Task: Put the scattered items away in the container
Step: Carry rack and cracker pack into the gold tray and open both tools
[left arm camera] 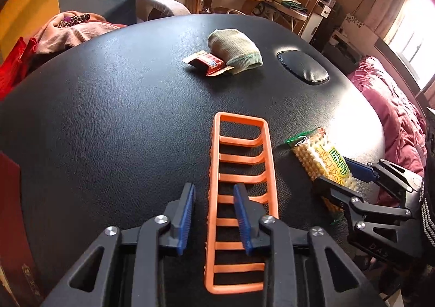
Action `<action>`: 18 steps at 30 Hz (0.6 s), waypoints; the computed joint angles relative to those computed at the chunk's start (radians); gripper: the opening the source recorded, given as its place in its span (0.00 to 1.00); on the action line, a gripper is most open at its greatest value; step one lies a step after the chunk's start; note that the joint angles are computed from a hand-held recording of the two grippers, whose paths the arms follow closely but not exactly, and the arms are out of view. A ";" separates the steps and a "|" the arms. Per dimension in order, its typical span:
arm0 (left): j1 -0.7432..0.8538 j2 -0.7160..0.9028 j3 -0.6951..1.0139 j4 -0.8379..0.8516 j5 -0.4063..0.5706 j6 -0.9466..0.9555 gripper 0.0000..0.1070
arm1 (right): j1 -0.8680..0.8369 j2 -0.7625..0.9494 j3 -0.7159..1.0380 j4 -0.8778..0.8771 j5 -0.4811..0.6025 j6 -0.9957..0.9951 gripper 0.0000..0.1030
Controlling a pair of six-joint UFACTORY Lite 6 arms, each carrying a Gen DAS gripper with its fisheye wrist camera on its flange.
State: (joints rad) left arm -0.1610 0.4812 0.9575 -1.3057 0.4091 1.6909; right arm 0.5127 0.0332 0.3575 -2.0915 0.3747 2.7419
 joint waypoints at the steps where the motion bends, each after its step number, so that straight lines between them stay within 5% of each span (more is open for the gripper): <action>1: 0.004 -0.012 -0.017 -0.012 0.002 0.011 0.12 | 0.007 -0.003 -0.005 -0.003 0.002 0.011 0.46; 9: 0.085 -0.118 -0.171 -0.125 0.042 0.133 0.05 | 0.087 -0.039 -0.040 -0.053 0.013 0.162 0.46; 18: 0.206 -0.271 -0.237 -0.022 0.127 0.043 0.05 | 0.219 -0.068 -0.021 0.065 0.038 0.150 0.46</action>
State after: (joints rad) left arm 0.0454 0.2102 0.7205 -1.3275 0.5361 1.7335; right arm 0.7322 -0.0343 0.3361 -2.0264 0.4122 2.8915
